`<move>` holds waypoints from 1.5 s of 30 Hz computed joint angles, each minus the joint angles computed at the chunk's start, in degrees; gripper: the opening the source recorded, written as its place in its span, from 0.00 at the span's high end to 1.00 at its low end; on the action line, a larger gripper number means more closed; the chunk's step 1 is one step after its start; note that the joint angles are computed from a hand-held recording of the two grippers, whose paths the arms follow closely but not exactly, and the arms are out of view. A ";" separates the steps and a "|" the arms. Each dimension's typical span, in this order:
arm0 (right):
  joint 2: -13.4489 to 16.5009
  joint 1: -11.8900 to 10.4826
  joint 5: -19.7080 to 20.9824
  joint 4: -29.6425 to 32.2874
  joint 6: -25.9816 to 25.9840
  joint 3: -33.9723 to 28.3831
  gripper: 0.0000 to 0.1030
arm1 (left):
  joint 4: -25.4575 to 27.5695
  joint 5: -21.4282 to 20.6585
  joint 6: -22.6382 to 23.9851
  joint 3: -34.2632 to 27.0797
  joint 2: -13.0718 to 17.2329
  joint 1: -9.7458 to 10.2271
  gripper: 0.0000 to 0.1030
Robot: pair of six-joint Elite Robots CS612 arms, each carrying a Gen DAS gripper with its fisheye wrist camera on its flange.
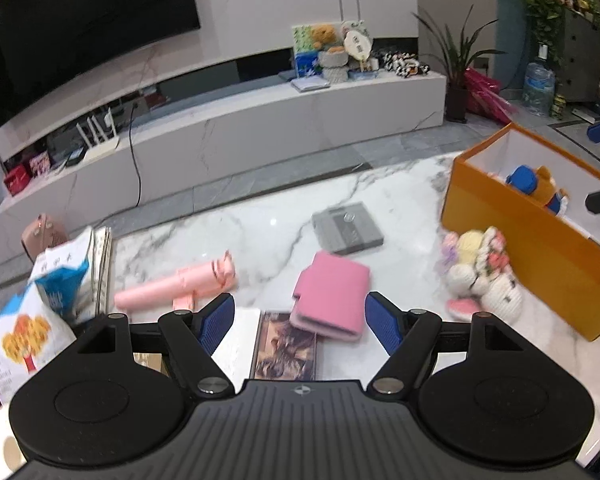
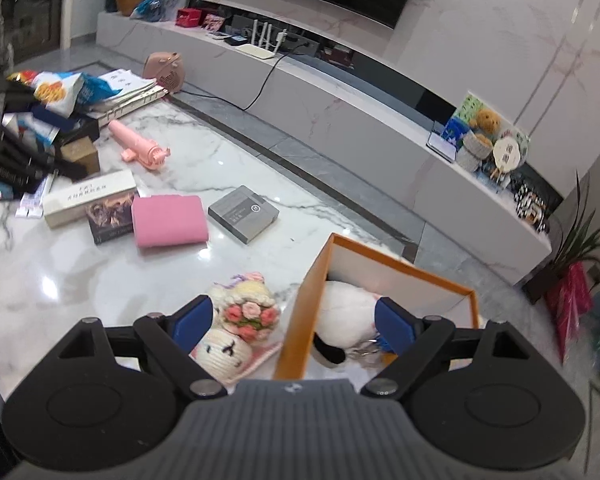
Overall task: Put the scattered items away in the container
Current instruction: 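Withdraw both tools from the orange box back over the table items, then move left tool to the illustrated card box while right tool approaches the pink wallet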
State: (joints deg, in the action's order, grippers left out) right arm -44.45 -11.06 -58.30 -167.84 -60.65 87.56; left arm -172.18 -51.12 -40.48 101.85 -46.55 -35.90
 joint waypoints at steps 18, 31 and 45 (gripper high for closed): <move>4.03 0.88 0.48 -10.16 15.79 1.99 0.13 | -8.11 -2.55 -4.40 2.42 4.67 0.88 0.17; 6.59 5.62 0.85 -6.23 20.62 -0.58 0.13 | -11.72 -5.37 -1.89 1.91 7.56 1.75 0.15; 11.31 9.84 -3.72 5.22 33.82 -9.87 0.13 | -15.00 -6.91 -0.35 0.31 9.26 2.87 0.11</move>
